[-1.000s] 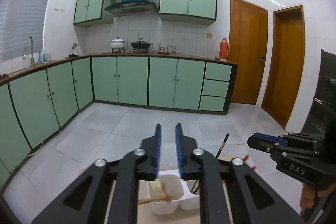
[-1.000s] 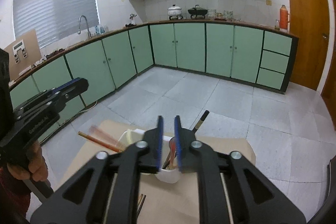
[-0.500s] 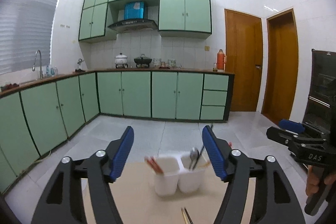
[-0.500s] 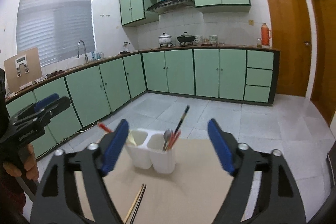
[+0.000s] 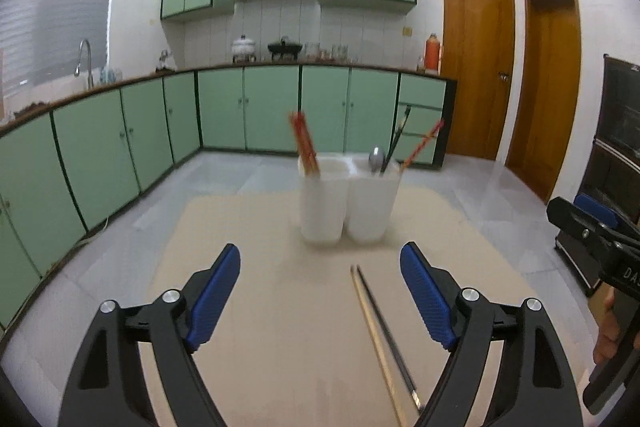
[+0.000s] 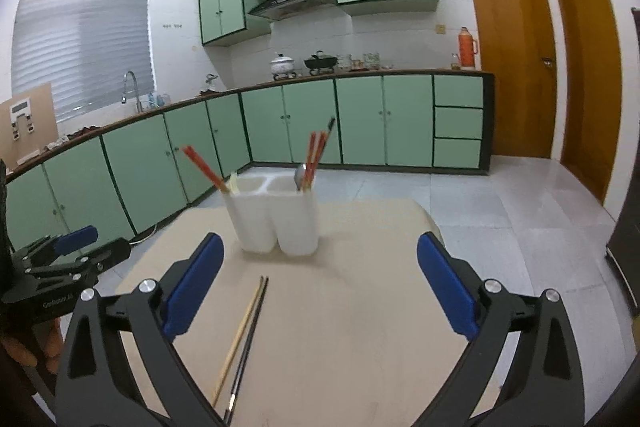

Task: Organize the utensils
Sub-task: 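Move both tools back over the last wooden and black chopsticks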

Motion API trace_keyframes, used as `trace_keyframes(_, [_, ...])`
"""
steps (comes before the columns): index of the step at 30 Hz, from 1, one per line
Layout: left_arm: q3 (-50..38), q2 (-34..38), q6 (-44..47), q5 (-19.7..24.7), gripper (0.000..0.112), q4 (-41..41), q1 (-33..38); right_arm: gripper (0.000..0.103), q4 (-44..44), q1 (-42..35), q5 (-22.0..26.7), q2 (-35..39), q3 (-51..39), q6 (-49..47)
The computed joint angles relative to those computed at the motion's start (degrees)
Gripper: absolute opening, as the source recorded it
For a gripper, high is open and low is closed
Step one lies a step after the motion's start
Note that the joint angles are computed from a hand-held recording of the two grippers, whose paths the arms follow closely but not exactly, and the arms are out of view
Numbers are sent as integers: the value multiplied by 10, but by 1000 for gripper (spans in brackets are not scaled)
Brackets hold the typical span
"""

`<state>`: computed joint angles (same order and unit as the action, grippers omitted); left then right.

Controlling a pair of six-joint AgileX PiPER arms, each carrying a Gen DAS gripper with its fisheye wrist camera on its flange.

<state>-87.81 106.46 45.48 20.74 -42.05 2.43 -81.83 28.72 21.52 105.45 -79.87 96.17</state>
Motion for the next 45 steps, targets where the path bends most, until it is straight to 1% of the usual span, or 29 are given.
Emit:
trace_keyframes(2, [36,-8,38,-13,81,-34,2,95,-44,10,6,3,25,63])
trace_keyframes(4, [62,-12,74,-21,81,-62,7,95,-56,17,14,10,35,85])
trace_keyframes(6, [93,-16,131,-33,81,-106,12,95,-64,28,25,20,45,102])
trace_keyframes(9, [123,-19,184,-42,81,-152,17,94,-79,46,39,34,58,125])
trace_keyframes(11, [138,-18,209,-47,81,-174,21,94,-120,65,60,44,74,176])
trace_keyframes(14, [165,-20,269,-67,81,-226,24,94,-136,83,65,58,81,205])
trace_keyframes(17, [183,-22,298,-78,81,-249,27,94,-121,108,82,77,78,196])
trace_keyframes(18, [192,-25,330,-84,81,-277,29,92,-120,116,89,84,78,197])
trace_keyframes(19, [195,-26,341,-87,81,-286,29,83,-121,124,97,90,77,200])
trace_keyframes(21, [202,-26,373,-90,81,-315,32,75,-109,133,102,100,73,190])
trace_keyframes(23, [205,-25,384,-88,81,-326,38,72,-83,139,103,112,65,173])
trace_keyframes(25, [208,-26,397,-86,81,-339,42,67,-65,145,105,120,63,167])
trace_keyframes(27, [213,-27,411,-82,81,-354,48,62,-44,150,108,127,54,142])
trace_keyframes(30, [212,-26,407,-77,81,-351,52,55,-6,156,112,138,34,94])
trace_keyframes(34, [217,-26,425,-76,81,-367,54,46,33,161,116,153,11,50])
trace_keyframes(36, [218,-26,433,-75,81,-374,54,42,37,162,117,157,9,47])
trace_keyframes(38, [220,-26,440,-77,81,-382,55,40,47,163,120,163,1,35])
trace_keyframes(40, [221,-26,441,-74,81,-384,57,34,59,162,118,167,-5,23])
trace_keyframes(44, [225,-28,444,-73,81,-390,59,27,78,164,112,176,-19,-2])
trace_keyframes(45, [225,-28,445,-73,81,-391,60,23,82,165,110,178,-22,-9])
